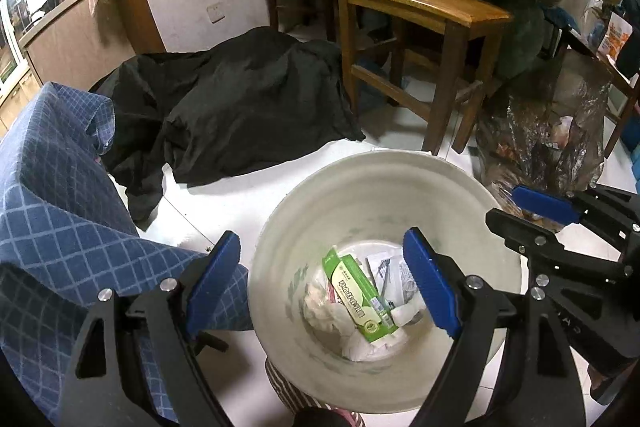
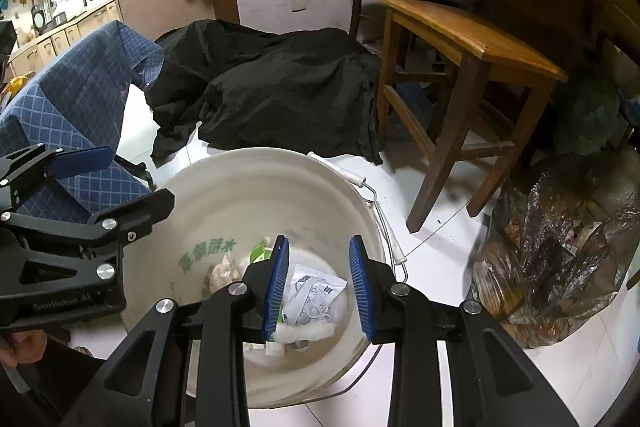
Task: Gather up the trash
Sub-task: 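Move both open tools back over the table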
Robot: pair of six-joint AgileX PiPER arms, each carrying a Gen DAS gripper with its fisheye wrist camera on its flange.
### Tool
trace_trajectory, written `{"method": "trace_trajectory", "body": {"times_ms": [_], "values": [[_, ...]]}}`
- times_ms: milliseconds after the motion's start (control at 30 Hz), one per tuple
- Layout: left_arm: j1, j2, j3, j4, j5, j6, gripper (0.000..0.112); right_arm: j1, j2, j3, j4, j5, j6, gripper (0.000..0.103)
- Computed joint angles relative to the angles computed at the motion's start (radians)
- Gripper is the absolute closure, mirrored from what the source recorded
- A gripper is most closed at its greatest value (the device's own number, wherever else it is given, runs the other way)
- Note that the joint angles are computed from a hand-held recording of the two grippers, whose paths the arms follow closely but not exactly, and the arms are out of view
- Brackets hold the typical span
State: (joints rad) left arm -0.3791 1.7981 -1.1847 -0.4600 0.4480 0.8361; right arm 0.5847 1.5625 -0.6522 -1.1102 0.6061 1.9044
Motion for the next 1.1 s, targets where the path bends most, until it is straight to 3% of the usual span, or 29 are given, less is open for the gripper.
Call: {"method": "trace_trajectory", "body": {"times_ms": [267, 400, 533, 633, 800, 967, 1100], "values": [[0.003, -0.001, 0.004, 0.001, -0.004, 0.007, 0.032, -0.001, 0.000, -0.002, 0.011, 0.007, -0.014, 0.071], [0.015, -0.018, 0.014, -0.054, 0.022, 0.072, 0.032, 0.011, -0.021, -0.004, 0.035, 0.054, -0.019, 0.071], [0.067, -0.083, 0.037, -0.209, 0.135, 0.234, 0.035, 0.036, -0.079, -0.002, 0.065, 0.137, -0.017, 0.071], [0.143, -0.165, 0.057, -0.311, 0.272, 0.363, 0.039, 0.070, -0.155, -0.014, 0.069, 0.216, -0.027, 0.071], [0.365, -0.317, 0.077, -0.439, 0.494, 0.571, 0.047, 0.133, -0.192, -0.145, 0.043, 0.309, -0.112, 0.071], [0.641, -0.274, -0.086, -0.440, 0.647, 0.545, 0.062, 0.194, -0.077, -0.429, 0.002, 0.308, -0.279, 0.071], [0.826, -0.154, -0.266, -0.420, 0.675, 0.474, 0.071, 0.209, 0.102, -0.737, 0.076, 0.229, -0.537, 0.071]]}}
